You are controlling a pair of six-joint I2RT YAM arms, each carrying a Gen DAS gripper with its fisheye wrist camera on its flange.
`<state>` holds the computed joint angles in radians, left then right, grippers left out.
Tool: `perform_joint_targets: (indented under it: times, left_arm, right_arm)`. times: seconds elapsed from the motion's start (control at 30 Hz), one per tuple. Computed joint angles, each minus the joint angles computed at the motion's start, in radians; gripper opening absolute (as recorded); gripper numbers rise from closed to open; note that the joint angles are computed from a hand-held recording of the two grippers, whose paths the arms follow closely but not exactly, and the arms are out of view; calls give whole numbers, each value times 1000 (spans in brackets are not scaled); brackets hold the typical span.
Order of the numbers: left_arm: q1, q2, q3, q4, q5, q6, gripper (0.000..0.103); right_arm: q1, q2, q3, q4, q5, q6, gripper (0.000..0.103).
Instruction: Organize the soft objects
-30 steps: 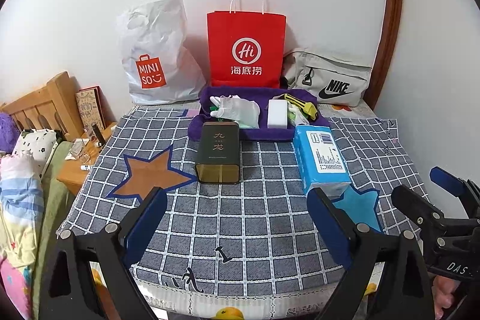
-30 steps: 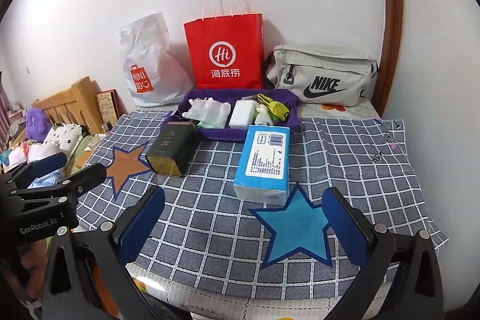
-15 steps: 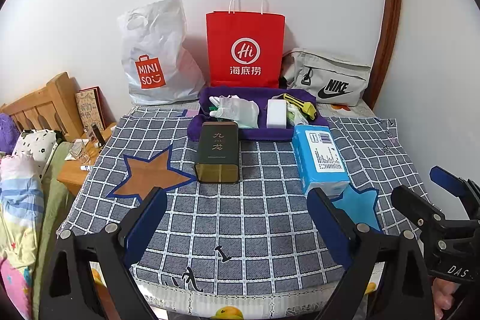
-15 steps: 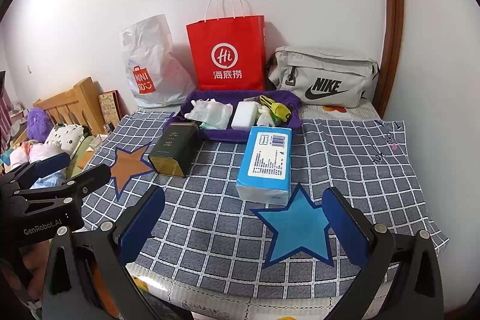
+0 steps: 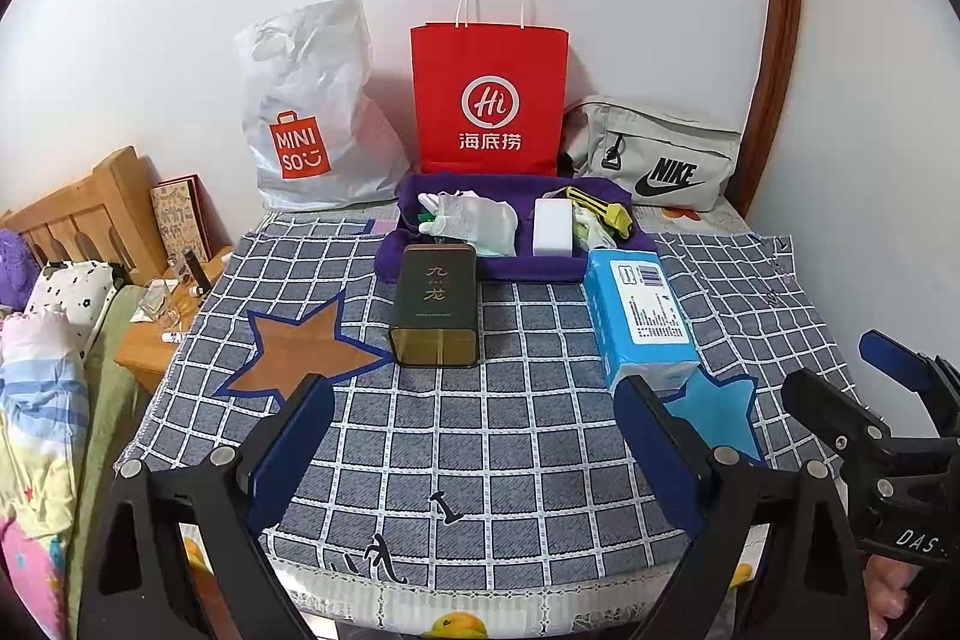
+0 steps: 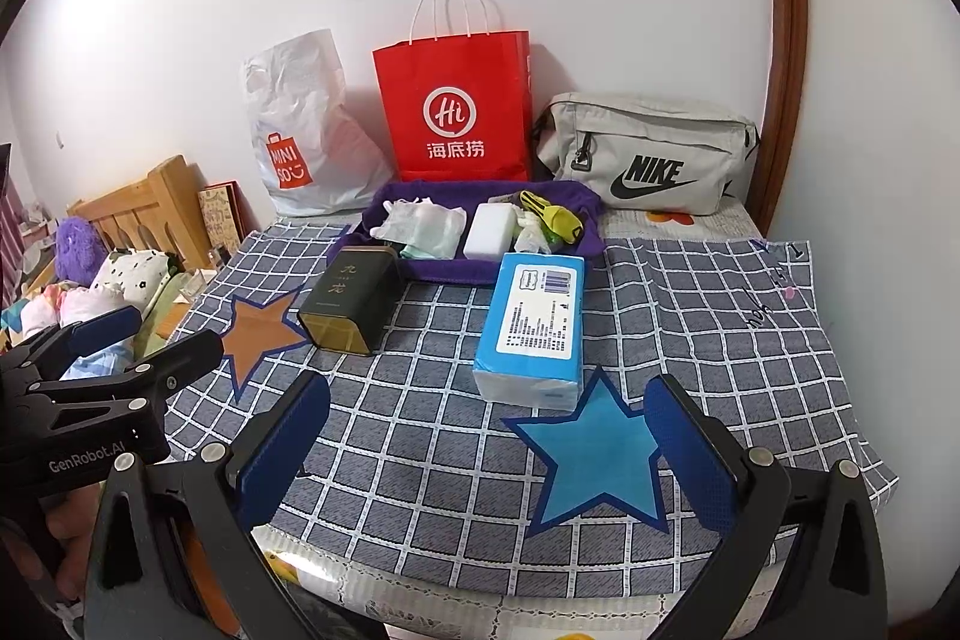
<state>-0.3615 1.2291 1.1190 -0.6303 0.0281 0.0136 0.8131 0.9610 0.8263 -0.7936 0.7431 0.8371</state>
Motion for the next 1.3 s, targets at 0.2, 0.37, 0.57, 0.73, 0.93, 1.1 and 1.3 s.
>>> perform_joint_targets:
  times: [0.2,0.37,0.57,0.73,0.93,1.1,1.3]
  left_arm:
    - [-2,-1,3,-3,0,1,95]
    - [-3,-2,9,-10,-2,2,94]
    - [-5,-2,14,-14,-3,-1,95]
    - [-3,1,13,-11,-1,1,94]
    - [-1,2,21,-17,3,4,94]
    - [-4,0,16,-14,-3,-1,95]
    - [-3,3,20,-15,-1,-2,95]
  right_arm:
    - [3,2,3,-1,2,1,103]
    - [-5,-2,2,2,-3,-10,103]
    - [-6,-1,5,1,-3,-11,103]
    - [-12,-2,6,4,-5,-17,103]
    - [-9,-4,5,7,-6,-17,103]
    - [-7,-1,6,7,-2,-13,103]
    - [-6,-4,3,6,-4,-15,103]
